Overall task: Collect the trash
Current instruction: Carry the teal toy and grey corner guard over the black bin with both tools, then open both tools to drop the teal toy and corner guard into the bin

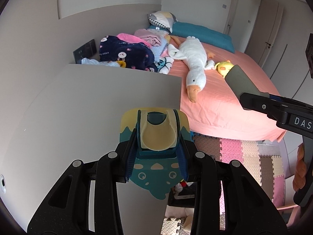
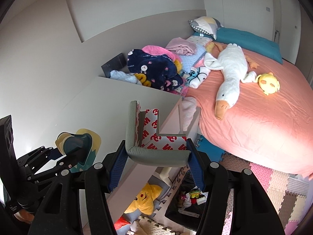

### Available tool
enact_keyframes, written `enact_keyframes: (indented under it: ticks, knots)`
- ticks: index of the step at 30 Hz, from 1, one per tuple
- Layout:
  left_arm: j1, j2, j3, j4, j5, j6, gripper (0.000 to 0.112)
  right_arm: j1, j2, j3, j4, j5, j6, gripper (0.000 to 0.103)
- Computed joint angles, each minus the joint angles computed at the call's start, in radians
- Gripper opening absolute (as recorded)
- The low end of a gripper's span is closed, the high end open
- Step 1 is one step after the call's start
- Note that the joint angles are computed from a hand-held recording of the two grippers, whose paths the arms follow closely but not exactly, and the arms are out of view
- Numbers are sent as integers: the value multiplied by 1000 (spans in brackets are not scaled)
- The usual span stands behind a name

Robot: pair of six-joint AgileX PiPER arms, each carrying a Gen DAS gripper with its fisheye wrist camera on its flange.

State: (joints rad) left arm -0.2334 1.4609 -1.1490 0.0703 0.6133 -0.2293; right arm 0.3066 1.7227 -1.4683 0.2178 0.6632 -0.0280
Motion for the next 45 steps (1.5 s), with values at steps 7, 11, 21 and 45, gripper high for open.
enact_keyframes:
  ticks: [7,11,21,45]
  knots:
    - [-76,48,-50,-15,4,31,36,-66,-77,97,4,-30,5,60]
    - [-119,76,-80,-30,5,54,36,-106,-125,147,8,-39,-1,60]
    - [-215,147,-158,-61,13,101,36,-228,-212,227,24,-36,-29,60]
    - [-279,225,-263,-21,112,124,97,-346,-190,164,-182,34,204,100]
